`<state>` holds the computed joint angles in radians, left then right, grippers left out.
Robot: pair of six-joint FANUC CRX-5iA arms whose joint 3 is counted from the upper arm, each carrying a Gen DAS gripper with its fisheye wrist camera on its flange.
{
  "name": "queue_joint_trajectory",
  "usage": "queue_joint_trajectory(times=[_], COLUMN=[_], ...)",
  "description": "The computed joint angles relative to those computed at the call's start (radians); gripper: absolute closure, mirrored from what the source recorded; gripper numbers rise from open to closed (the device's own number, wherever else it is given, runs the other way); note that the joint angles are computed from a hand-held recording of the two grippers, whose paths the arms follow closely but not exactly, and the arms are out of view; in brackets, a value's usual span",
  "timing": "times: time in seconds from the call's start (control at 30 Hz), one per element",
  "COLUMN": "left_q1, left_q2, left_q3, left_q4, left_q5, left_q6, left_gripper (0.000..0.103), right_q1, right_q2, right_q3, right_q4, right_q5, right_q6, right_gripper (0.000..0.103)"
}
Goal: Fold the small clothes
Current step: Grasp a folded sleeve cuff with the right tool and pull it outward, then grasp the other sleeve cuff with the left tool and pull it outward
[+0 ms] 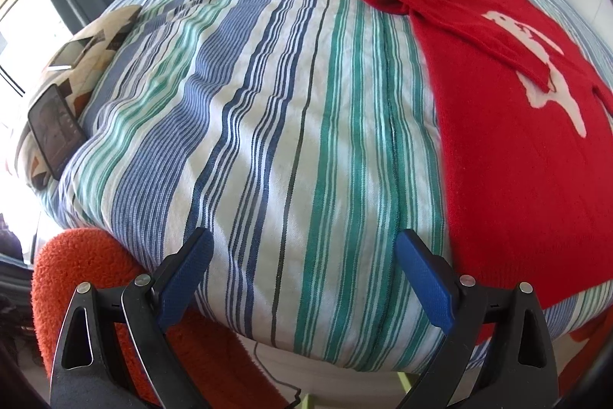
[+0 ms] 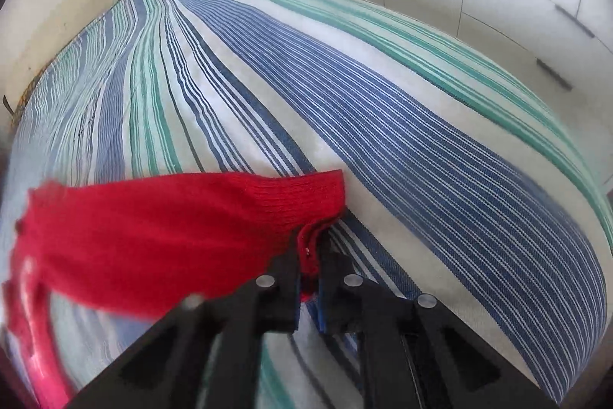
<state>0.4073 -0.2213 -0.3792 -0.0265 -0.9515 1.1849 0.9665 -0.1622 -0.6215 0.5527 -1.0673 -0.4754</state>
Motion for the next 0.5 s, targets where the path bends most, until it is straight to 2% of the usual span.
queue_joint_trajectory(times=[0.07, 0.1, 0.13, 0.23, 0.3, 0.33, 0.4, 0.47, 0.5], left_q1=[-0.01, -0.019, -0.031, -0.1, -0.17, -0.209, -0.294, -0.372, -0.399], left_q2=[-0.019, -0.029, -0.035, -0.014, 0.033, 0.071, 0.169, 0.273, 0.315], left_q3=[0.009, 0.012, 0.017, 0.028, 0.028, 0.043, 0.113, 0.206, 0.244], left_q4=[0.037, 0.067, 0.107, 0.275, 0.395, 0.425, 0.364, 0.239, 0.187], left_q5=[0.014, 0.033, 0.054, 0.126, 0.169, 0.164, 0.141, 0.118, 0.104], left_q6=[-0.06, -0.099, -0.146, -0.358, -0.562, -0.653, -0.734, -0.706, -0.67], left_gripper=[0.007, 0.007, 0.007, 0.006, 0.007, 0.007, 0.011, 0.031, 0.034], right_q1=[0.014, 0.03, 0.042, 0.143, 0.216, 0.243, 0.319, 0.379, 0.397], right_q2=[-0.045, -0.065, -0.06, -0.059, -0.077, -0.081, -0.085, -0.078, -0.069], right_q3=[-0.03, -0.035, -0.016, 0.043, 0.059, 0.07, 0.084, 0.093, 0.099], right_q4=[0.014, 0.018, 0.027, 0.048, 0.064, 0.076, 0.102, 0.138, 0.156], right_q5=[0.026, 0.011, -0.039, -0.255, -0.325, -0.341, -0.367, -0.369, -0.361], right_q6=[-0.019, -0.027, -0.025, -0.026, -0.027, -0.022, -0.041, -0.072, -0.085], right_gripper=[0.07, 0.052, 0.042, 0.038, 0.037, 0.036, 0.032, 0.027, 0.025])
